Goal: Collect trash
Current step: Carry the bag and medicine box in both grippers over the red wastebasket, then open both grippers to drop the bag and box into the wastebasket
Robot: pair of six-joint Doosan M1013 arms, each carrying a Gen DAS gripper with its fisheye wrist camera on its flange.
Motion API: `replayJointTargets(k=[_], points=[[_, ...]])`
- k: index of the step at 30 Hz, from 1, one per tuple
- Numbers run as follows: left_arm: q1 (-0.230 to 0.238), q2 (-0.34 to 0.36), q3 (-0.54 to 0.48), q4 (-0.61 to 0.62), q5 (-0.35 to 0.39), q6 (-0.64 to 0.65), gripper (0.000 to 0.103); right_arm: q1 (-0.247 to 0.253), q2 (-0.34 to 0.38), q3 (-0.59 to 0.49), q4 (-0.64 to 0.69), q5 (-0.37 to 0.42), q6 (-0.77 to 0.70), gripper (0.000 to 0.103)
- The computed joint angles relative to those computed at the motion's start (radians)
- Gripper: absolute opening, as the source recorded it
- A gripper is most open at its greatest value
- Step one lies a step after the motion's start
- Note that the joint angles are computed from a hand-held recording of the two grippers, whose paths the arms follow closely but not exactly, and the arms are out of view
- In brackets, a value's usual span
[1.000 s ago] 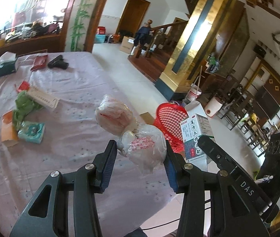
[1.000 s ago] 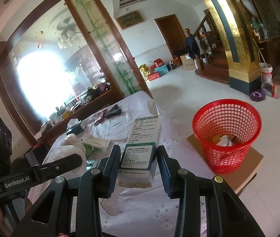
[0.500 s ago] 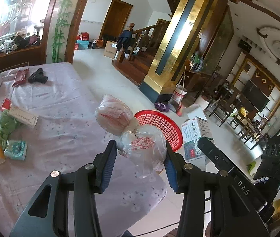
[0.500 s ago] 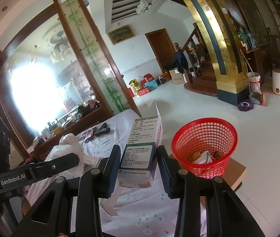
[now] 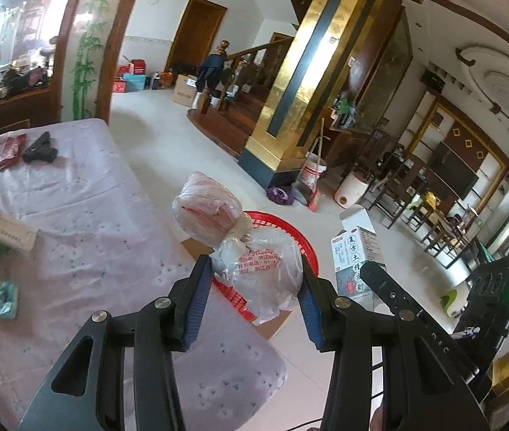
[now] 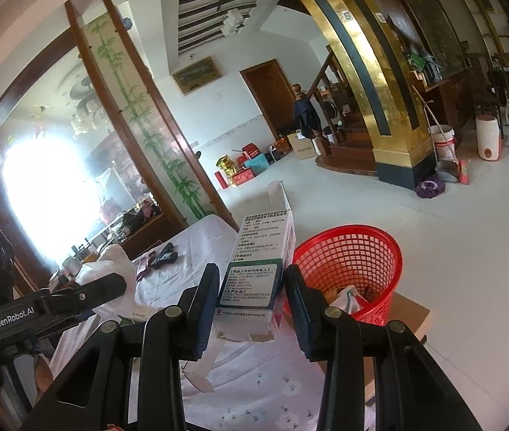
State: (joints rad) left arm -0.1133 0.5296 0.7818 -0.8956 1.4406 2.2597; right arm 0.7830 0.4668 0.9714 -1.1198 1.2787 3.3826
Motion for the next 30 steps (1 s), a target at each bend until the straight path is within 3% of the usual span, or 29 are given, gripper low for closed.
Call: replayJointTargets(k=[14,30], points=[[-0.087,0.107,-0.124,0.023,0.109,-0.103,0.045,-0.069,-0.064,0.133,0.058,-0.069,0.079,0.04],[-0.173,0.205,-0.236,0.093,0.176,-0.242,0.045,-0.144,-0.104,0.23,0.151,-0.151,0.092,0.041]])
